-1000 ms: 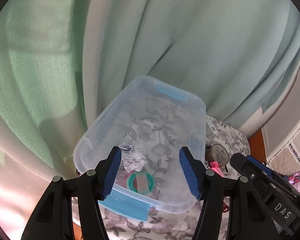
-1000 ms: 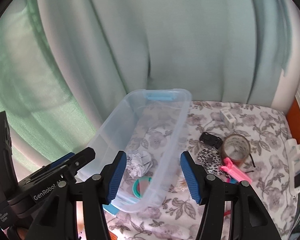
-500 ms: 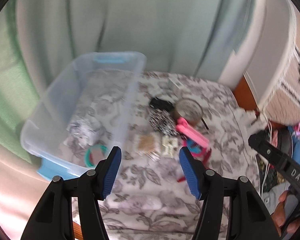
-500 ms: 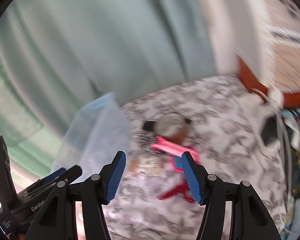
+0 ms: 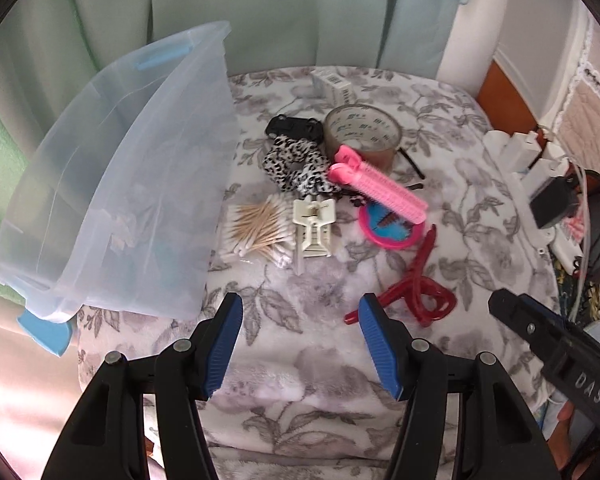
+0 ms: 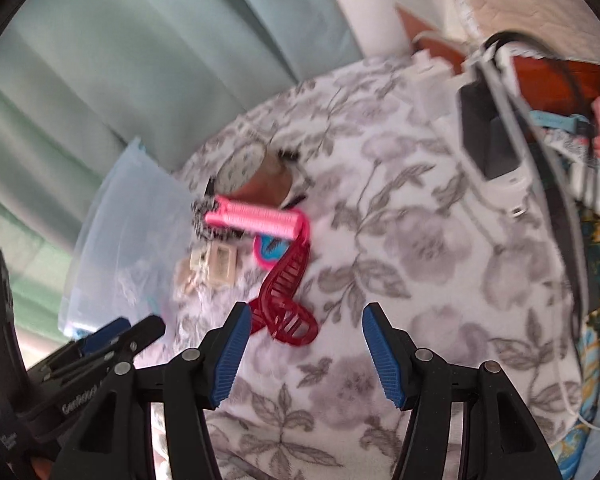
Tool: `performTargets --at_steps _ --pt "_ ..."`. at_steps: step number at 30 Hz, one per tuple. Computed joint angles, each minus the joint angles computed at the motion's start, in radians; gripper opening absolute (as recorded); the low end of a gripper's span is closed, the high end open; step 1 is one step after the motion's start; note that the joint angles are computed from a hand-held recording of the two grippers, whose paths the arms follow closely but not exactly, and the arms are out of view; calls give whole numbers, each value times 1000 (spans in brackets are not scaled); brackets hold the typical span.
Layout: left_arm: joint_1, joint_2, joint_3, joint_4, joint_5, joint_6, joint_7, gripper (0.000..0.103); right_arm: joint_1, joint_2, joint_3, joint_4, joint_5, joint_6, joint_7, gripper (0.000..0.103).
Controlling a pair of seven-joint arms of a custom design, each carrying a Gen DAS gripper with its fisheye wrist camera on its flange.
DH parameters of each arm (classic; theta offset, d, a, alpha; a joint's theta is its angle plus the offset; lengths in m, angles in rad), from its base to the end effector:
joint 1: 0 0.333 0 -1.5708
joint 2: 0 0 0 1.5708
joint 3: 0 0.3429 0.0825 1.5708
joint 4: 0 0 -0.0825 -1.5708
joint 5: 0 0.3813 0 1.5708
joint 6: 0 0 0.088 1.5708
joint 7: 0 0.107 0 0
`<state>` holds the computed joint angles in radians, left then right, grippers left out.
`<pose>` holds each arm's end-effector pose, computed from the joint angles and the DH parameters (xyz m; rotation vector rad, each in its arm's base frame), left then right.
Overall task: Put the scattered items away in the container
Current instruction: 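Move both tools back over the remaining items on the bed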
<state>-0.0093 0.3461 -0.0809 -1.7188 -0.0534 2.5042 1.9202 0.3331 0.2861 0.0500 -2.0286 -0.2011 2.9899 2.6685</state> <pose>0.6916 -0.0553 0.4606 -1.5542 2.3265 -0.4567 0.5957 0.2527 0.4120 -1.2238 2.1440 -0.1459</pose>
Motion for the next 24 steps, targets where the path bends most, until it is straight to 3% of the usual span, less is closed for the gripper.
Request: performTargets --at_steps 4,7,12,15,24 --pt "-2 33 4 27 7 15 -7 61 -56 46 85 47 84 -35 -112 62" --pt "0 62 -1 59 -2 11 2 61 -68 78 112 84 127 -61 -180 62" --pt "-11 115 -1 122 4 0 14 62 -33 122 84 150 119 -125 -232 62" --pt "-22 160 1 182 13 -44 11 62 -34 149 86 185 130 -153 -265 62" --pt "-63 265 20 305 64 -73 -28 61 -38 220 90 276 169 -217 -337 62"
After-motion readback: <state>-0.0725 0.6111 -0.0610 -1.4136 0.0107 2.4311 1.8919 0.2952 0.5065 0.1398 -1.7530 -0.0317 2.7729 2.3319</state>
